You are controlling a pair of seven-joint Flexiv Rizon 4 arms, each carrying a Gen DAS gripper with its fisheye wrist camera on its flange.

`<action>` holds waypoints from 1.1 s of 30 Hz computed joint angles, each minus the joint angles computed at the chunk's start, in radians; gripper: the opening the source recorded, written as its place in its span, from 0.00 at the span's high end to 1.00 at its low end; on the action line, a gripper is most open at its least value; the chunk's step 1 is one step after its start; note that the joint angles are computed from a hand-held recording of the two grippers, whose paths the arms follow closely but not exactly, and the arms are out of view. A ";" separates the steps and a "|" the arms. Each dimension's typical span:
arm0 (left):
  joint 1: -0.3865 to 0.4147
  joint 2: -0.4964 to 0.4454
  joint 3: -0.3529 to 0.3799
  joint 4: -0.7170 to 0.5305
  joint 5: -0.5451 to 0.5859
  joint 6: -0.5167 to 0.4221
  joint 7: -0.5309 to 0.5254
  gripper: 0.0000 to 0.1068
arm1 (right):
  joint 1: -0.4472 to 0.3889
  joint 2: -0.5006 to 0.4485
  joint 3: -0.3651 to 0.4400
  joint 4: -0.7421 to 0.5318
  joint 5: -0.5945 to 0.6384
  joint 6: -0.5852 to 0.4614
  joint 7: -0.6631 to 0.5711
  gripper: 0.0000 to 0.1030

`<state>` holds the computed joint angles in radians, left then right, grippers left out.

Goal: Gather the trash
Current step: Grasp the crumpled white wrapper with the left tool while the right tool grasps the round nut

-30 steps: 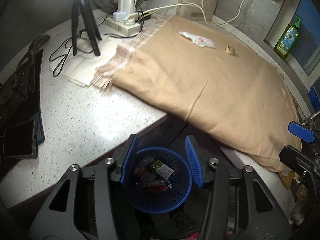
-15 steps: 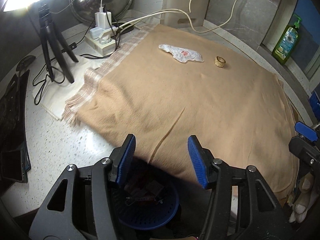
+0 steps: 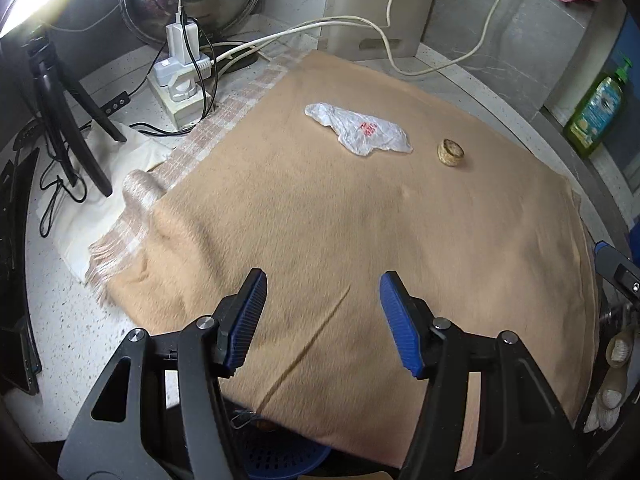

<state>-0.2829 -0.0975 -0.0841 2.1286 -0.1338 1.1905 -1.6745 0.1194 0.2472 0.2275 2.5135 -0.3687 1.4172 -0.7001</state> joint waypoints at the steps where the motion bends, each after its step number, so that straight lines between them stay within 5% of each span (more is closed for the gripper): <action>1: 0.004 -0.016 -0.004 -0.015 -0.017 -0.003 0.006 0.43 | 0.007 -0.015 -0.018 -0.009 0.014 0.009 -0.020 0.00; 12: 0.009 -0.198 -0.002 -0.234 -0.018 -0.051 -0.061 0.43 | 0.070 -0.198 -0.127 -0.173 0.315 0.039 -0.342 0.05; 33: -0.049 -0.525 0.039 -0.703 0.064 -0.322 -0.083 0.43 | 0.019 -0.474 -0.065 -0.416 0.392 -0.023 -0.565 0.18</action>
<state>-0.3317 -0.6222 -0.0455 1.4252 -0.0694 0.8689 -1.7575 0.1380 -0.2267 0.1620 2.0973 0.0232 1.3944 -1.2652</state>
